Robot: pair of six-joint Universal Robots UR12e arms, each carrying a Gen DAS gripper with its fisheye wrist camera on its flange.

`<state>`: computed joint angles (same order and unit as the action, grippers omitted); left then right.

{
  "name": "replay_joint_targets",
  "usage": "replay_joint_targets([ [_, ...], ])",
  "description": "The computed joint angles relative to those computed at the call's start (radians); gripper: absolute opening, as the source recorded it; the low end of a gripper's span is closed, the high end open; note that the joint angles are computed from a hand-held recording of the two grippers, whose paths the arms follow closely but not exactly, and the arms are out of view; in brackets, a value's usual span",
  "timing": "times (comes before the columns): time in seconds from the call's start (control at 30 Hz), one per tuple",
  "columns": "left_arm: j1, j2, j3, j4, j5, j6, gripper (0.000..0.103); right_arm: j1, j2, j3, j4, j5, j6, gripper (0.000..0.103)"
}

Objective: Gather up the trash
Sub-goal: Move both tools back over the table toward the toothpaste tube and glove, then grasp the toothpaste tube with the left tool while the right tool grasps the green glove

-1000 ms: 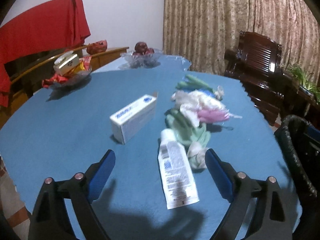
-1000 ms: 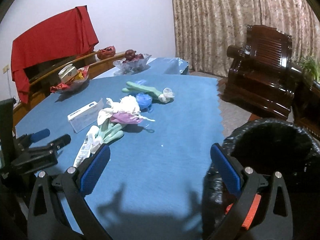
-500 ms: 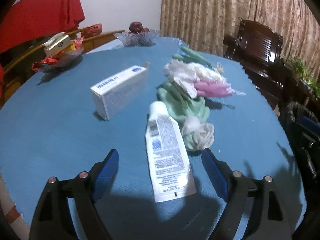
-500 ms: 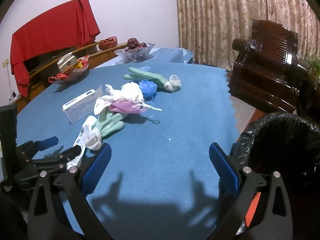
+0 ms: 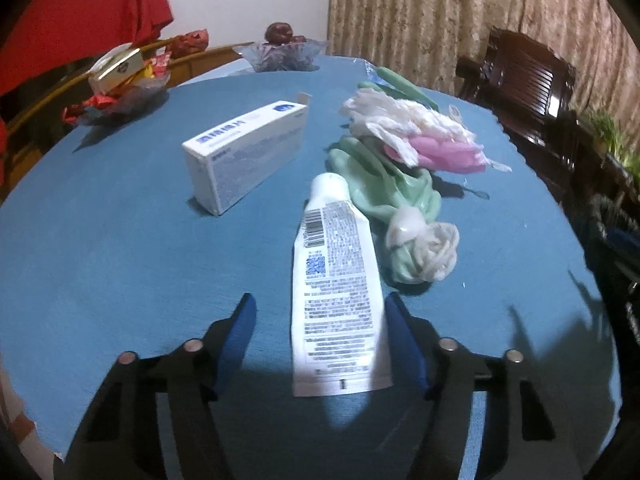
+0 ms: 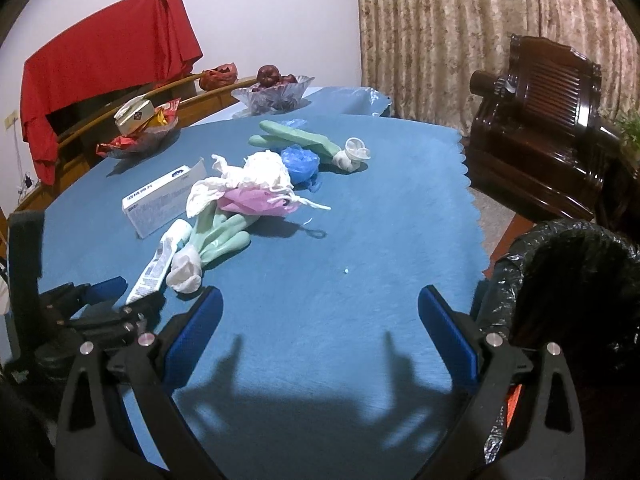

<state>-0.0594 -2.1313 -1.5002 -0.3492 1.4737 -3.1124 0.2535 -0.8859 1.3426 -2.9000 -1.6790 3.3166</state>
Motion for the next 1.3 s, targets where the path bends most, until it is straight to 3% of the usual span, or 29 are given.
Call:
replay_joint_targets([
  [0.4,0.024,-0.006,0.018,0.015,-0.023,-0.05,0.053,0.004,0.01,-0.012,0.029,0.012,-0.017,0.095],
  [0.67,0.029,-0.037,0.069,-0.031,-0.025,-0.043,0.035,0.005,0.022,-0.034,0.044,0.018,-0.021,0.095],
  [0.8,0.028,-0.046,0.077,-0.036,-0.025,-0.041,0.031,0.008,0.031,-0.052,0.051,0.019,-0.025,0.095],
  [0.87,0.028,-0.048,0.08,-0.033,-0.031,-0.032,0.016,0.009,0.036,-0.06,0.055,0.021,-0.024,0.095],
  [1.0,0.035,-0.046,0.076,-0.015,-0.062,-0.034,0.002,0.016,0.05,-0.087,0.064,0.031,-0.023,0.091],
  [1.13,0.045,-0.033,0.056,0.011,-0.085,-0.054,0.002,0.023,0.069,-0.123,0.081,0.052,-0.015,0.084],
  [1.3,0.056,-0.015,0.029,0.031,-0.092,-0.055,0.002,0.036,0.1,-0.173,0.107,0.078,-0.008,0.082],
])
